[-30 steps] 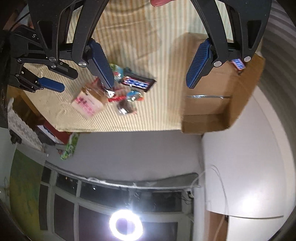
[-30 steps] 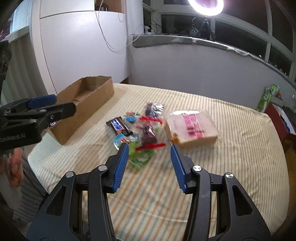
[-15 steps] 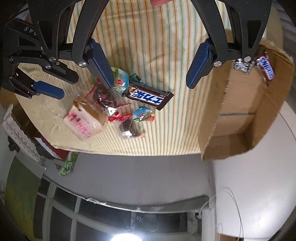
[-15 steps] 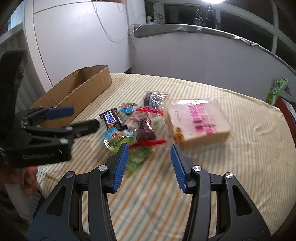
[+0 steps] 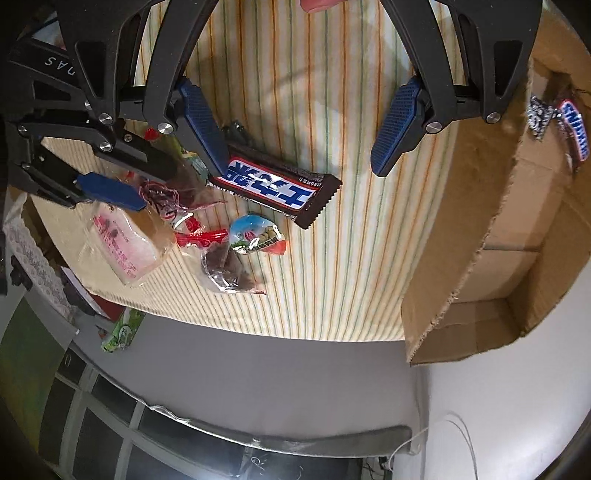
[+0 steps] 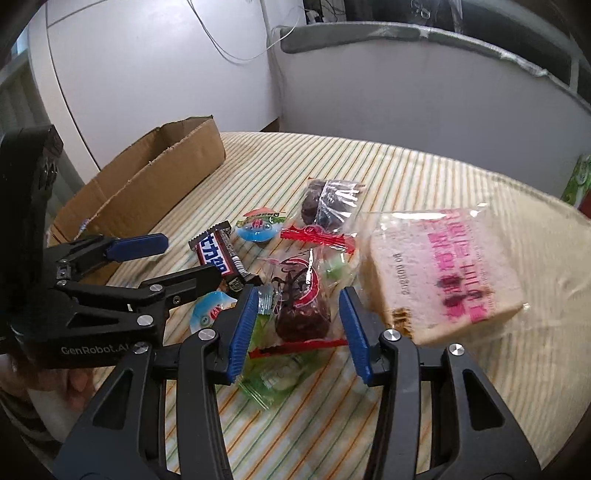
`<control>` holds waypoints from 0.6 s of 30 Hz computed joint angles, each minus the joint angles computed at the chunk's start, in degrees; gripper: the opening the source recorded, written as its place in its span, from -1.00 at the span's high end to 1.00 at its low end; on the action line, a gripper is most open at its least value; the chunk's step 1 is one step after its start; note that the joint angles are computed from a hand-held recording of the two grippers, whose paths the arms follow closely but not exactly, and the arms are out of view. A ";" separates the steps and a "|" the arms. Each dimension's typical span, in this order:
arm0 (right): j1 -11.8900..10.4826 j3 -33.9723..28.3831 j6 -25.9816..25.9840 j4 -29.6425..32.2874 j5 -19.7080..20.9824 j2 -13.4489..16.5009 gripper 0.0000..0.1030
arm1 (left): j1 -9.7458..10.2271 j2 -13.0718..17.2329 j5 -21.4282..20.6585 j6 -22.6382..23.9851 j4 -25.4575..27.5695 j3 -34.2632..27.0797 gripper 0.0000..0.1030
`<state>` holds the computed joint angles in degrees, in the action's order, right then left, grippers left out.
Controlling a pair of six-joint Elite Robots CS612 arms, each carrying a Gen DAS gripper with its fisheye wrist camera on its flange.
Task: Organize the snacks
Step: 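Grasp the blue-labelled chocolate bar with the left tool while the right tool grasps the red pastry bag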
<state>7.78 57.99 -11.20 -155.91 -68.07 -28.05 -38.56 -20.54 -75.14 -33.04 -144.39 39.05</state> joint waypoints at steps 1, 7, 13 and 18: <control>-0.12 0.23 -0.86 0.34 0.91 -0.11 0.08 | 0.04 0.08 -0.30 -0.14 0.07 -0.18 -0.54; -0.40 -0.67 -0.08 0.86 0.74 0.65 0.09 | 0.52 0.30 -2.97 -0.44 -0.49 -1.02 -0.55; -0.37 -0.09 -0.32 0.71 -0.29 0.36 0.23 | 0.60 2.89 -4.24 -0.15 3.83 -6.06 -0.58; -0.86 2.34 0.17 -1.20 -0.06 -0.77 0.25 | 0.22 4.66 -2.67 0.41 8.62 -10.15 -0.66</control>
<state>6.92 60.33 -11.03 -157.12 -68.14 -28.82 -38.33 -15.88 -77.81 -32.63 -135.78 28.90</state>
